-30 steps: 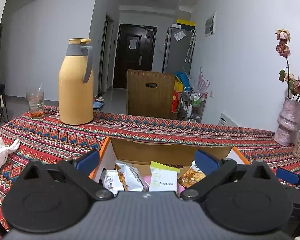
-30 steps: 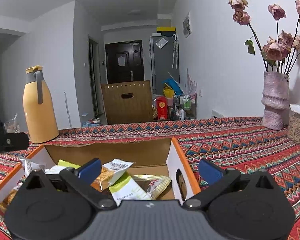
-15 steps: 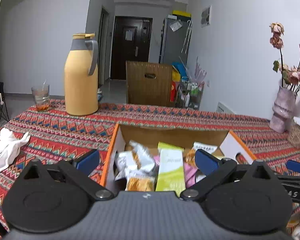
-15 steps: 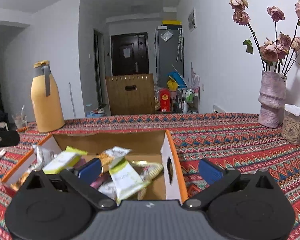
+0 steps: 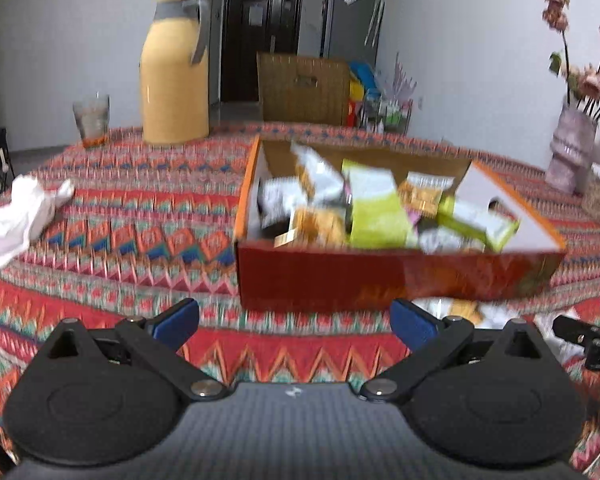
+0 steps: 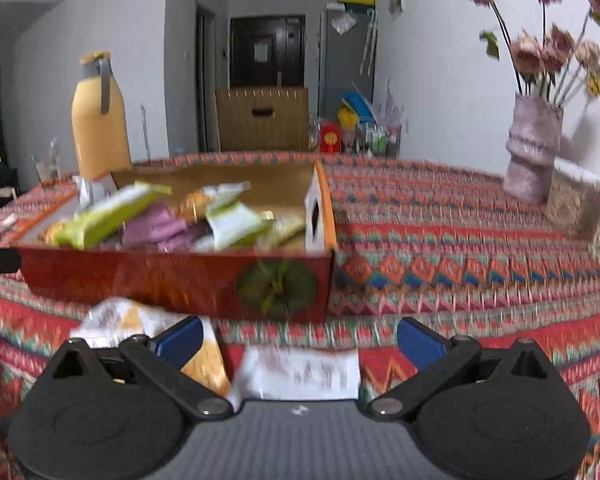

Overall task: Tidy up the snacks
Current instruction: 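Lift both grippers from the box and move to the loose packets, then grasp the white oat crisp packet with the right gripper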

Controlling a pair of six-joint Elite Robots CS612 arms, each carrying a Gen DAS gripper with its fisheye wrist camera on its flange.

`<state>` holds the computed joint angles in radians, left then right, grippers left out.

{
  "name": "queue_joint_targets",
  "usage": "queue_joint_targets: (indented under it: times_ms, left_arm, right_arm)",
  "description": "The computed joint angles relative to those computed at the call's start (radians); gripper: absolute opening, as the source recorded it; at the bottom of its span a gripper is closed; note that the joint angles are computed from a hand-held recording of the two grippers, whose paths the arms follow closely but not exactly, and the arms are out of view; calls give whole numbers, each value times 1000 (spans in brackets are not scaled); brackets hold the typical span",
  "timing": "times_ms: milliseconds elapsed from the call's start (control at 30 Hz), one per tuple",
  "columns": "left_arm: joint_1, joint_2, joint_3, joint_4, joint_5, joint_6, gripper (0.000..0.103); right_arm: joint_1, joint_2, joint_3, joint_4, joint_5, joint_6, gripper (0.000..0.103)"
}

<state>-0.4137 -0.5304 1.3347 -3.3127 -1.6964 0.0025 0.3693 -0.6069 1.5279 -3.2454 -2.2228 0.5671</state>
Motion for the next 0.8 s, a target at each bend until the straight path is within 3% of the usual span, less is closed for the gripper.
queue_joint_targets:
  times_ms: [167,633,800]
  left_arm:
    - [1,12,-1,27,9,-8,103]
    - [-1,21,-5,23,-2,4,103]
    - [-1,21,-6,24,-2,4,103]
  right_arm:
    - [-1,-3,13,37,16,56,103]
    - [-22,8,-17,139,43,97,103]
    - [-18,14,-15,104,32,83,89]
